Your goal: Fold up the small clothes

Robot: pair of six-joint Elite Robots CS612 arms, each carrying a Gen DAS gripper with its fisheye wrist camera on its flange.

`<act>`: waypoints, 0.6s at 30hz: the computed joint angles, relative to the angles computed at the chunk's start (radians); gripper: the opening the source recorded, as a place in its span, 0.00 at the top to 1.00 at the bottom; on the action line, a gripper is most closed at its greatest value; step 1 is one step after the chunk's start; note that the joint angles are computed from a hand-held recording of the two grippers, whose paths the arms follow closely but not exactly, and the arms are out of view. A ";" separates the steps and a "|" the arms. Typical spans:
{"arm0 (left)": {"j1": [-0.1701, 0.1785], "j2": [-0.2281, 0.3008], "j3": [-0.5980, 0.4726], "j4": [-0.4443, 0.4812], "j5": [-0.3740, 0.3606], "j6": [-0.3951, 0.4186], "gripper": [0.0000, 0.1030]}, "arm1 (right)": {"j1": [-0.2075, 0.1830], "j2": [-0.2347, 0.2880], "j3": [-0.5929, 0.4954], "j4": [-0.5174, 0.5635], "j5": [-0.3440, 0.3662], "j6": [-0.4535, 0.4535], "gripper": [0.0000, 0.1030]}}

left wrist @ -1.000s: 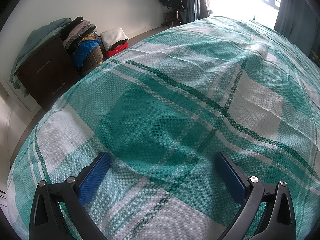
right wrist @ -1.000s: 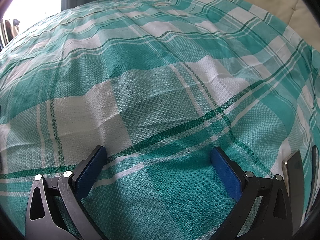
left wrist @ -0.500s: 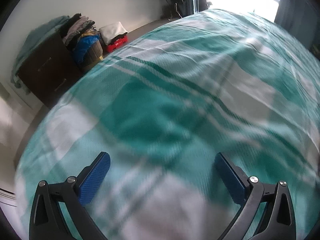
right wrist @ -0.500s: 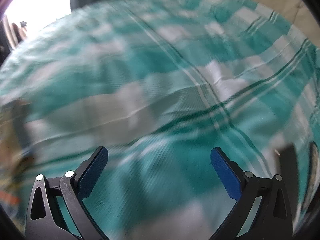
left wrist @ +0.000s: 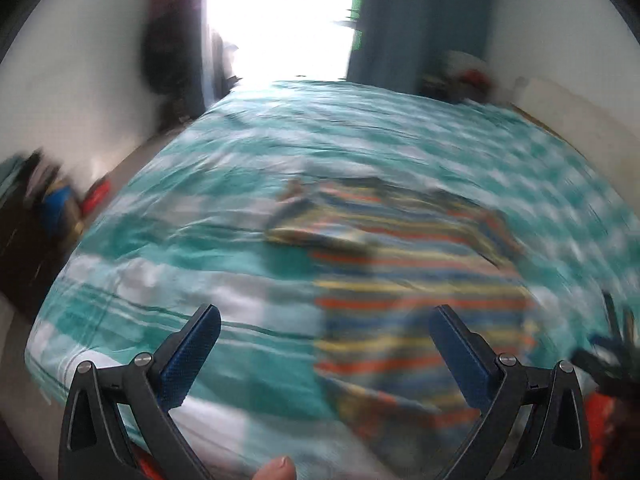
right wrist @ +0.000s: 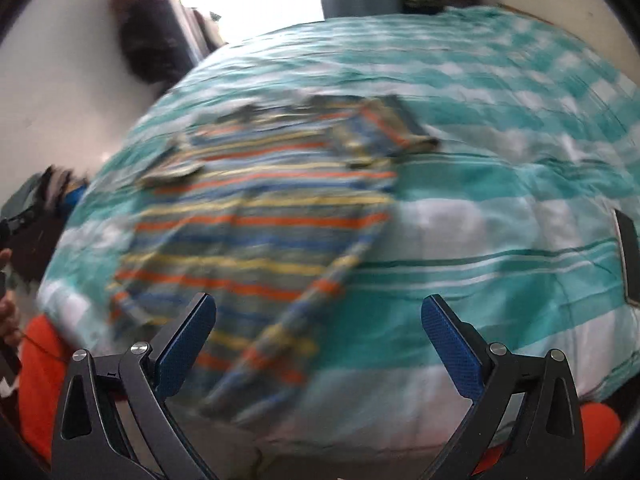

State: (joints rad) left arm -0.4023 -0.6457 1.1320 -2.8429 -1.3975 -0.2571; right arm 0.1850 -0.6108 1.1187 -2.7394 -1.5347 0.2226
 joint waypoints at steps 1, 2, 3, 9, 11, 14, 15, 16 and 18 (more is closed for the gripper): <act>-0.013 -0.011 0.018 -0.024 0.007 0.033 0.00 | 0.009 -0.008 0.006 0.004 -0.027 -0.006 0.00; -0.029 -0.024 0.042 -0.053 0.025 0.058 0.00 | 0.016 -0.015 0.010 0.013 -0.040 -0.017 0.00; -0.038 -0.029 0.048 -0.058 0.039 0.056 0.00 | 0.025 -0.025 0.016 0.027 -0.067 -0.023 0.00; -0.053 -0.057 0.072 0.087 -0.025 -0.041 0.00 | 0.050 -0.062 0.061 0.059 -0.150 0.011 0.00; -0.063 -0.065 0.084 0.119 0.009 -0.049 0.00 | 0.052 -0.076 0.089 0.047 -0.148 0.020 0.00; -0.075 -0.077 0.102 0.158 0.046 -0.059 0.00 | 0.054 -0.088 0.114 0.037 -0.142 0.019 0.00; -0.075 -0.080 0.105 0.168 0.049 -0.062 0.00 | 0.055 -0.090 0.117 0.038 -0.145 0.019 0.00; -0.076 -0.082 0.106 0.182 0.055 -0.065 0.00 | 0.056 -0.091 0.120 0.037 -0.149 0.018 0.00; -0.077 -0.082 0.102 0.206 0.070 -0.067 0.00 | 0.058 -0.094 0.125 0.027 -0.154 0.015 0.00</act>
